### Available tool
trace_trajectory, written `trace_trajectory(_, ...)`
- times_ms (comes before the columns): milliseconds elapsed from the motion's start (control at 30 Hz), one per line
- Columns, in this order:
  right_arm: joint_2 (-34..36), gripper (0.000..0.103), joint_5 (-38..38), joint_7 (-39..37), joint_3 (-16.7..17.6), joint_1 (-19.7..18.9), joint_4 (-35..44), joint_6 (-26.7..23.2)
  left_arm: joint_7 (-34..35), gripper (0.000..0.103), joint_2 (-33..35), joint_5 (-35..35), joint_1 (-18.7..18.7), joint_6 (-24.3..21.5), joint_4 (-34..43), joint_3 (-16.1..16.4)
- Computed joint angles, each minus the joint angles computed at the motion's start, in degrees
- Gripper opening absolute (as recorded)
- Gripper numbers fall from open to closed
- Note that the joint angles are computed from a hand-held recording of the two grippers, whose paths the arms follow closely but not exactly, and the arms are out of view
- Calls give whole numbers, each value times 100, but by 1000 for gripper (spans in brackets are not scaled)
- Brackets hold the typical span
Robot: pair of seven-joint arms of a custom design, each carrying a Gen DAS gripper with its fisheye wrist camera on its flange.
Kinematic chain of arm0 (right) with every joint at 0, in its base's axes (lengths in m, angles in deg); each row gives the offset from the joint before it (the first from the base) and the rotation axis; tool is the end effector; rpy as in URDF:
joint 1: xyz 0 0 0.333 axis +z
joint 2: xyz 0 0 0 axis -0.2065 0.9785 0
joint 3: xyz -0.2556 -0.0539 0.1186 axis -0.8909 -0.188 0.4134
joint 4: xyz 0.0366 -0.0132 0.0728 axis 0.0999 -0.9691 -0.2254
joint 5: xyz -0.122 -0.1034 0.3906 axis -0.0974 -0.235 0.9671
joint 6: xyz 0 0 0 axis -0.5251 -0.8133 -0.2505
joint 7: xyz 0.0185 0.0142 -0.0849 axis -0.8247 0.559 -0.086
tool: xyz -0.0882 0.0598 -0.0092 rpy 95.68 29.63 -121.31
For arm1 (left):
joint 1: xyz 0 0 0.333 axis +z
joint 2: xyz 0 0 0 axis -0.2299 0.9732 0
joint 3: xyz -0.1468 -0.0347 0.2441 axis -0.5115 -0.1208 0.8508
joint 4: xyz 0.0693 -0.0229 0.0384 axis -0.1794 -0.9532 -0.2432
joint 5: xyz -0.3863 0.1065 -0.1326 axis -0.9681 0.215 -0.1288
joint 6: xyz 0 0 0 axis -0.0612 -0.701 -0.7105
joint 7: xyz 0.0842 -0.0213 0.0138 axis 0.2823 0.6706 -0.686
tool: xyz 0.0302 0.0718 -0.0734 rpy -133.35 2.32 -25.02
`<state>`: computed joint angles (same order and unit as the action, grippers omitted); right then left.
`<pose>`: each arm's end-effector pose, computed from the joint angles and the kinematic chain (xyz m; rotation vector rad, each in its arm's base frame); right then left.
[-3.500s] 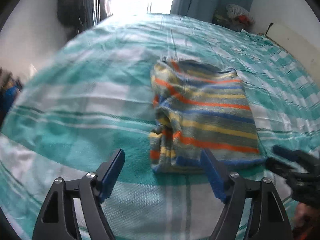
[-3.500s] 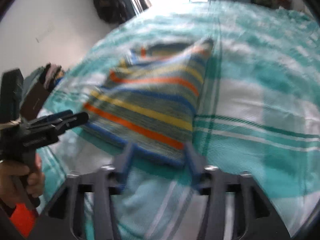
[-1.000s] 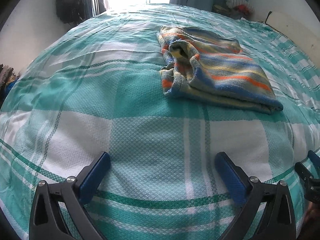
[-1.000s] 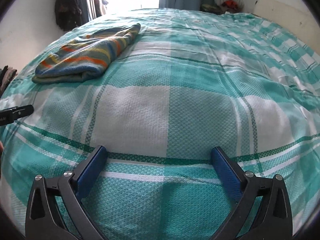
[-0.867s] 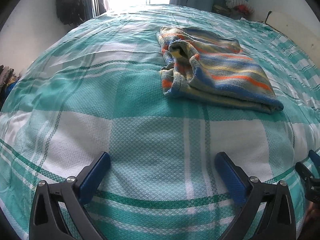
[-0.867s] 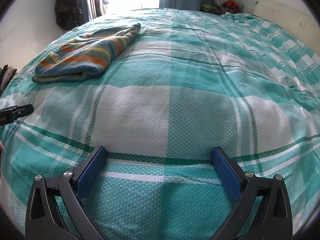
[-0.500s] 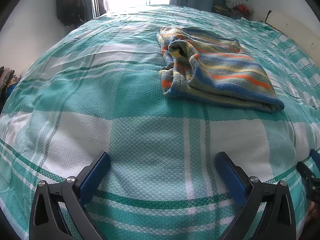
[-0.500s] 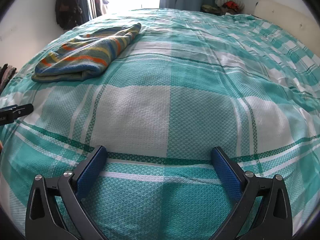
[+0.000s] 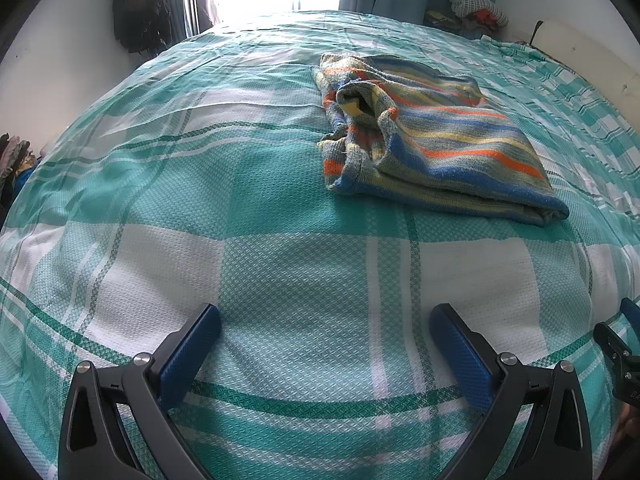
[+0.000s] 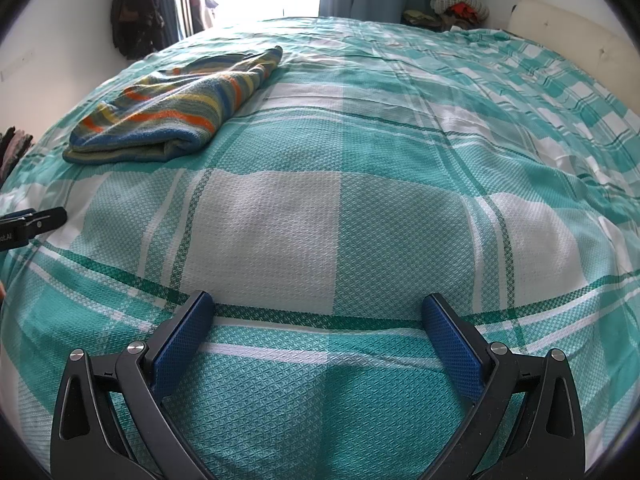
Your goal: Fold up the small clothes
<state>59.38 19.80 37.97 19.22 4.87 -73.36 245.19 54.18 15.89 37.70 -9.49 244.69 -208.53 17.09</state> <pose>0.5244 0.2264 0.4236 -2.0194 1.5690 -0.5736 0.5194 -0.0662 0.4257 -2.0242 1.7563 -0.5871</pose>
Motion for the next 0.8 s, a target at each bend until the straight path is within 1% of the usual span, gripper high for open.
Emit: trace_trajectory(800,9,102,-51,32,14,-2,14,-26,14,103,-5,-3,0,38,-12,10)
